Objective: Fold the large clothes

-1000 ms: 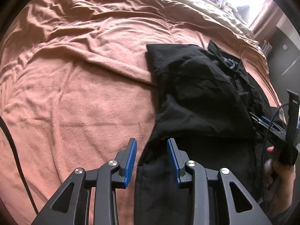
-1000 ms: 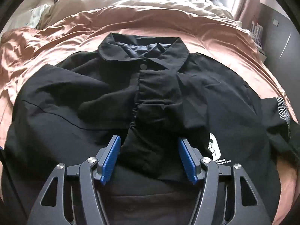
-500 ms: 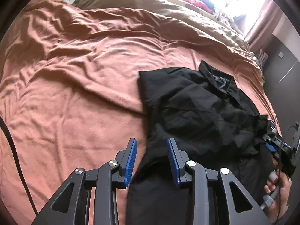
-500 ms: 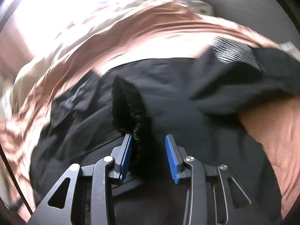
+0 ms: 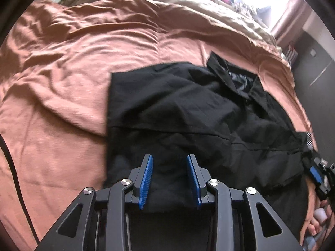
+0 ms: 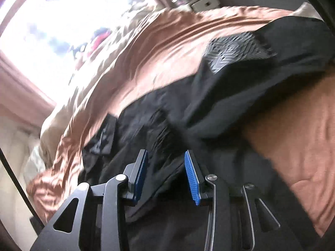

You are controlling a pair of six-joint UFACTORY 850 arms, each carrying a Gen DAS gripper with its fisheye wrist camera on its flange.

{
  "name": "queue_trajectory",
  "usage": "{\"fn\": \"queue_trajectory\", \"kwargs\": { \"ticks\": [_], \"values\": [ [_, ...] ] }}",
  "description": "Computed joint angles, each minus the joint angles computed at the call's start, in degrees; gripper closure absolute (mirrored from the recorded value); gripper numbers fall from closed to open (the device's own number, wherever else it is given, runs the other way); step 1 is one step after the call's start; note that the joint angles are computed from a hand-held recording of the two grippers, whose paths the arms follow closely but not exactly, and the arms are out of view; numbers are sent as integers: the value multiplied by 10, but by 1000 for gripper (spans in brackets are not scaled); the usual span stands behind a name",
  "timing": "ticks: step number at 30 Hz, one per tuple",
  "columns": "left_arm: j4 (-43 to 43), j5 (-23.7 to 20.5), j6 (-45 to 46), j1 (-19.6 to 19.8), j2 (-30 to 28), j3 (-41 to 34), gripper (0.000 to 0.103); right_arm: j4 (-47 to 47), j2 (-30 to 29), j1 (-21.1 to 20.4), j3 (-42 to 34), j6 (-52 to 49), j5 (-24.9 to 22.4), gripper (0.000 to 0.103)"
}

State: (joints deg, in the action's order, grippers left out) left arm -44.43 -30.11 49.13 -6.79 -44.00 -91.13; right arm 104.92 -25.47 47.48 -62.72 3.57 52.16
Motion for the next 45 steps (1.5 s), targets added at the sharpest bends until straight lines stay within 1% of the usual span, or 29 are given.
{"fn": "queue_trajectory", "kwargs": {
  "ticks": [2,4,7,8,9,11,12,14,17,20,24,26,27,28,29,30,31,33,36,38,40,42,45],
  "values": [
    [11,19,-1,-16,-2,5,67,-33,-13,-11,-10,5,-23,69],
    [7,27,11,-28,-3,11,67,-61,-24,-22,-23,-17,-46,69],
    [7,41,29,-48,1,21,67,-87,-37,-47,-38,-68,-107,69],
    [-2,41,40,-52,3,25,67,-74,-46,-56,-48,-98,-130,69],
    [-27,29,65,-56,6,30,67,-65,-52,-68,-50,-112,-151,69],
    [-55,1,95,-60,8,35,67,-33,-55,-78,-50,-131,-167,69],
    [-55,-3,99,-65,10,38,67,-4,-58,-78,-55,-145,-163,69],
    [-41,5,98,-74,21,51,67,19,-50,-73,-47,-146,-139,70],
    [-53,6,89,-70,42,73,67,5,-27,-65,-23,-116,-107,70],
    [-92,17,97,-63,75,108,67,10,-7,-49,-2,-97,-75,69],
    [-120,26,112,-58,127,157,67,-64,20,-34,43,23,-83,69],
    [-129,21,108,-57,146,173,67,-117,53,-19,93,103,-80,67],
    [-139,19,116,-56,156,183,66,-130,62,-14,107,127,-74,62],
    [-159,15,136,-56,166,192,64,-120,78,-2,127,137,-60,42],
    [-182,10,164,-56,180,206,60,-98,91,16,144,140,-40,24],
    [-193,14,181,-58,192,217,46,-72,99,32,154,136,-18,22],
    [-210,17,202,-59,203,228,33,-52,107,44,165,135,-4,22],
    [-251,28,244,-63,225,250,23,-32,118,65,185,156,15,22],
    [-282,38,259,-70,245,268,22,-39,131,104,225,251,46,22],
    [-298,34,265,-72,254,275,22,-38,128,137,245,326,85,22],
    [-316,34,278,-77,260,282,22,-14,120,160,250,360,103,22],
    [-319,45,285,-85,263,286,22,7,109,168,253,384,108,22],
    [-330,57,301,-100,257,288,22,-7,91,172,267,461,116,23]
  ]
}}
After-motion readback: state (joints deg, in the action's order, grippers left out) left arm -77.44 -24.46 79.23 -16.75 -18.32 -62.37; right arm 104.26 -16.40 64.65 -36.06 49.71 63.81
